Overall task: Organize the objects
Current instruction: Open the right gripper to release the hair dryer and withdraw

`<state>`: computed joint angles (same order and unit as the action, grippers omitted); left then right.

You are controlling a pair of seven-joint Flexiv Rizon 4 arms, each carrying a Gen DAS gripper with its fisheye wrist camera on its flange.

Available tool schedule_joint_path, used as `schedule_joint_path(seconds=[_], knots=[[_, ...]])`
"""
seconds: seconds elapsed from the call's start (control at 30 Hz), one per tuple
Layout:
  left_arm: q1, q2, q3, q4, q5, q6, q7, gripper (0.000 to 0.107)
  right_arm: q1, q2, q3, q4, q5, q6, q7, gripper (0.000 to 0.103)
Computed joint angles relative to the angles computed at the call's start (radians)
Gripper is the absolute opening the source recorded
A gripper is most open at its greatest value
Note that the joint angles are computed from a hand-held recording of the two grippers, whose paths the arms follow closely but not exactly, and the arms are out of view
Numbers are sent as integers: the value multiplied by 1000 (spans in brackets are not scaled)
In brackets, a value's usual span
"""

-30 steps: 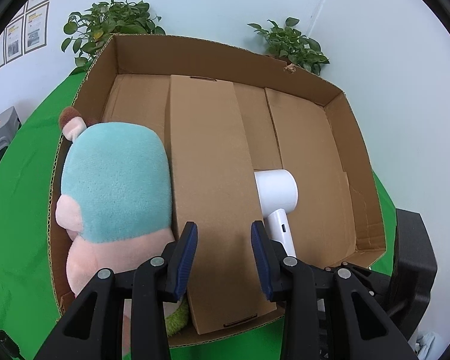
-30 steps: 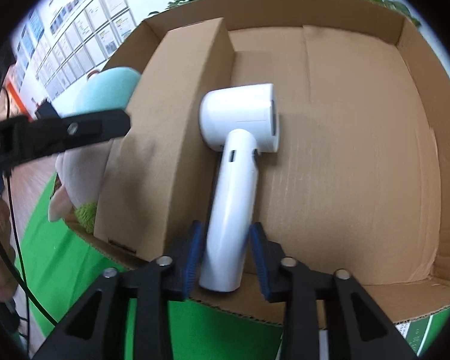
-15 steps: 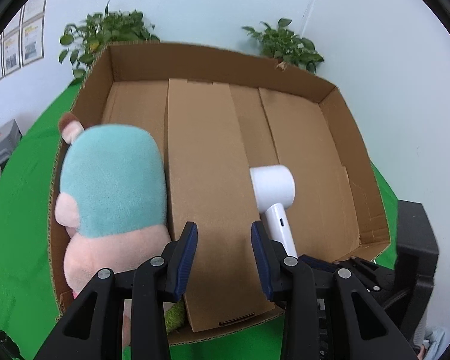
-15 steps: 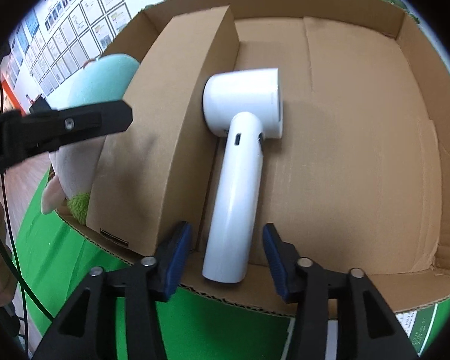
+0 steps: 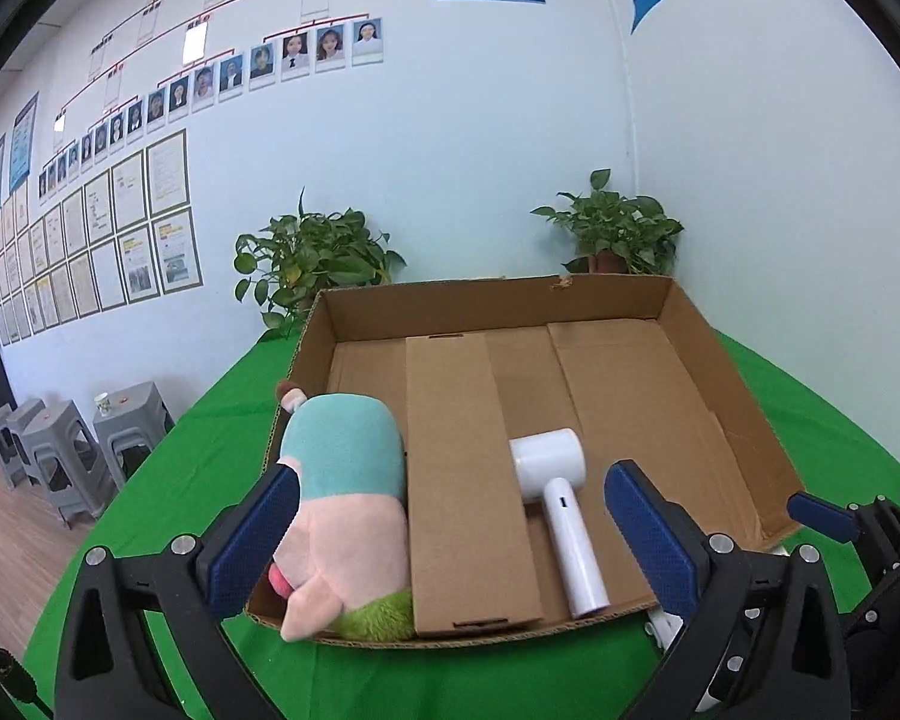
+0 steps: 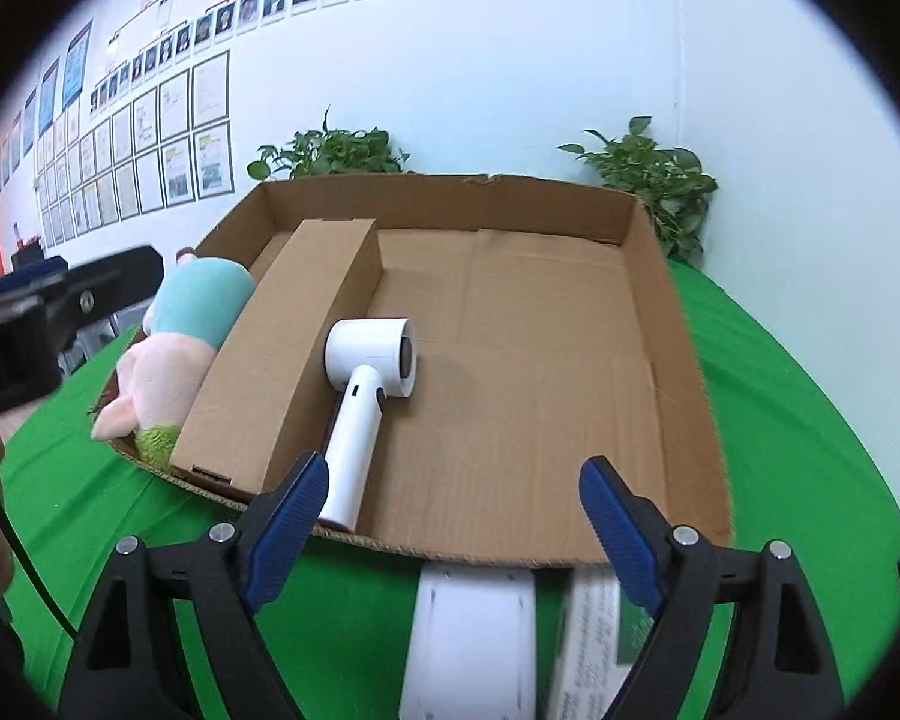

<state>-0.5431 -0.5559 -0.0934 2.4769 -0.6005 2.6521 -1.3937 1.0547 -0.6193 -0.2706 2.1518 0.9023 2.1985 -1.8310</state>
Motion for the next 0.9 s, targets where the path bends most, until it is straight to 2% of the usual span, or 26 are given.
schedule_joint_path(seconds=[0.13, 0.2, 0.33, 0.37, 0.43, 0.47, 0.5, 0.53, 0.57, 0.6, 0.63, 0.67, 0.7, 0.73, 0.77, 0.8, 0.9], knots=[[-27, 27, -17, 18, -32, -24, 0, 103, 6, 39, 15, 34, 26, 13, -9, 86], [-45, 37, -22, 31, -49, -22, -14, 103, -22, 44, 70, 74, 23, 58, 12, 86], [-63, 38, -21, 35, -55, -9, -25, 102, -45, 42, 105, 72, 39, 65, -7, 85], [-60, 39, -21, 36, -48, -9, -29, 100, -65, 43, 128, 80, 26, 78, 1, 85], [-57, 35, -23, 36, -43, -10, -46, 84, -97, 44, 168, 95, 5, 113, 18, 82], [-53, 36, -25, 35, -43, -24, -50, 59, -115, 46, 192, 104, -10, 134, 30, 77], [-44, 38, -28, 33, -31, -47, -54, 27, -134, 45, 215, 111, -28, 152, 41, 64], [-33, 45, -31, 32, -18, -87, -50, 15, -145, 44, 229, 115, -39, 163, 46, 47], [-30, 48, -30, 29, -15, -114, -51, 10, -128, 43, 217, 109, -13, 161, 24, 39], [-21, 43, -26, 29, 10, -111, -71, 11, -119, 41, 211, 102, 7, 162, 7, 32], [3, 32, -22, 34, 81, -73, -114, 11, -118, 39, 212, 97, 19, 166, -4, 33], [18, 20, -17, 32, 126, -48, -137, 28, -135, 42, 227, 100, 6, 159, -2, 33], [19, 18, -15, 33, 138, -37, -147, 77, -156, 43, 245, 106, -18, 158, 9, 34], [24, 22, -17, 34, 150, -40, -157, 103, -165, 37, 253, 109, -31, 165, 14, 48], [40, 8, -16, 32, 186, -1, -197, 103, -153, 30, 238, 99, -15, 161, -2, 62], [48, 7, -18, 33, 200, 4, -212, 103, -147, 25, 231, 94, -4, 164, -11, 88], [54, 26, -19, 29, 193, -59, -206, 103, -172, 8, 255, 93, -16, 213, 9, 90]])
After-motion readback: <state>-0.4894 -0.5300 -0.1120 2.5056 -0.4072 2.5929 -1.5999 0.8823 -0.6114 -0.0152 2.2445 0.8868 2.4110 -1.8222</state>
